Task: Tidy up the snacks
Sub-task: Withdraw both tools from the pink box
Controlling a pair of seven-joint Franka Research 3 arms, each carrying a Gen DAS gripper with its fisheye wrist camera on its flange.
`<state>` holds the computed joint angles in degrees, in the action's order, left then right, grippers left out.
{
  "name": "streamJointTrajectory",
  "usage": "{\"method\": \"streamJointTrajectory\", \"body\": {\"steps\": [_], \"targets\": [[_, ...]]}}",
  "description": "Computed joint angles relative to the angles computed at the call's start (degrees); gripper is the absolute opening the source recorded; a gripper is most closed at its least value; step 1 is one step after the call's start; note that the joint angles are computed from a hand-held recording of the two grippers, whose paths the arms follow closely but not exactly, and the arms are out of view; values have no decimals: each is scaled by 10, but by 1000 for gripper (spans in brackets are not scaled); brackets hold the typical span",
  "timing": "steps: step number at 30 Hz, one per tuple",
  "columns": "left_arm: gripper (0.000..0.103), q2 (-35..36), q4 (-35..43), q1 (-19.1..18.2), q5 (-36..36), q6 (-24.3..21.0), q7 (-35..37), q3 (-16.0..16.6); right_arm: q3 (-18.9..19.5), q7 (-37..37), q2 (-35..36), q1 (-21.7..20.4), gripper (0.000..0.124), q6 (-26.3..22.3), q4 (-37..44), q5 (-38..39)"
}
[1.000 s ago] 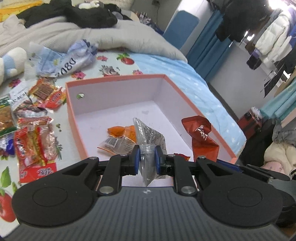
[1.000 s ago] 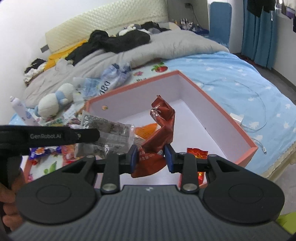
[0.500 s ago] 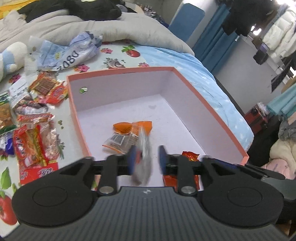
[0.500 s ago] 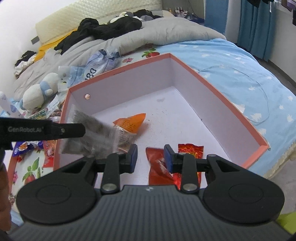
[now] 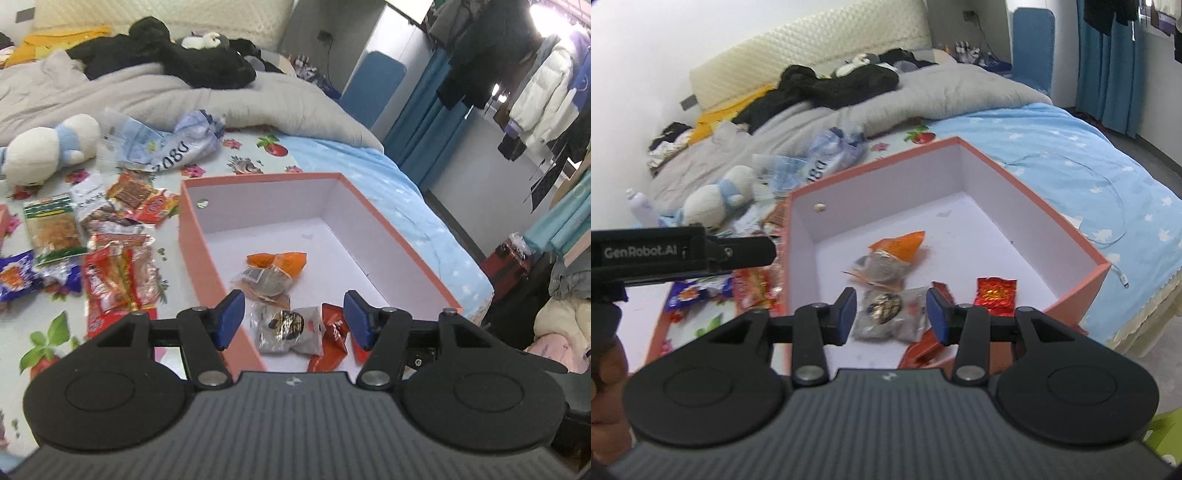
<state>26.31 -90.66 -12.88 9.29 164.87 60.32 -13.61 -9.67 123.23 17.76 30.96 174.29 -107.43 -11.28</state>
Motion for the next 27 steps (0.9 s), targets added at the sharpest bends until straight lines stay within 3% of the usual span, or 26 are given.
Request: {"method": "streamJointTrajectory", "body": {"steps": [8, 12, 15, 21, 27], "targets": [[65, -134, -172, -26, 65, 72, -100, 45, -66, 101, -59, 78, 45, 43, -70, -110], [65, -199, -248, -42, 157, 93, -206, 75, -79, 160, -82, 95, 45, 55, -91, -188], [65, -241, -293, -36, 245, 99, -304, 82, -68, 183, -94, 88, 45, 65, -103, -226], [65, -321, -373, 19, 366, 92, -442, 43, -51, 245, -112, 81, 45, 80, -117, -312], [65, -382, -436, 77, 385, 93, -488, -8, -15, 264, -116, 57, 45, 100, -123, -360]]}}
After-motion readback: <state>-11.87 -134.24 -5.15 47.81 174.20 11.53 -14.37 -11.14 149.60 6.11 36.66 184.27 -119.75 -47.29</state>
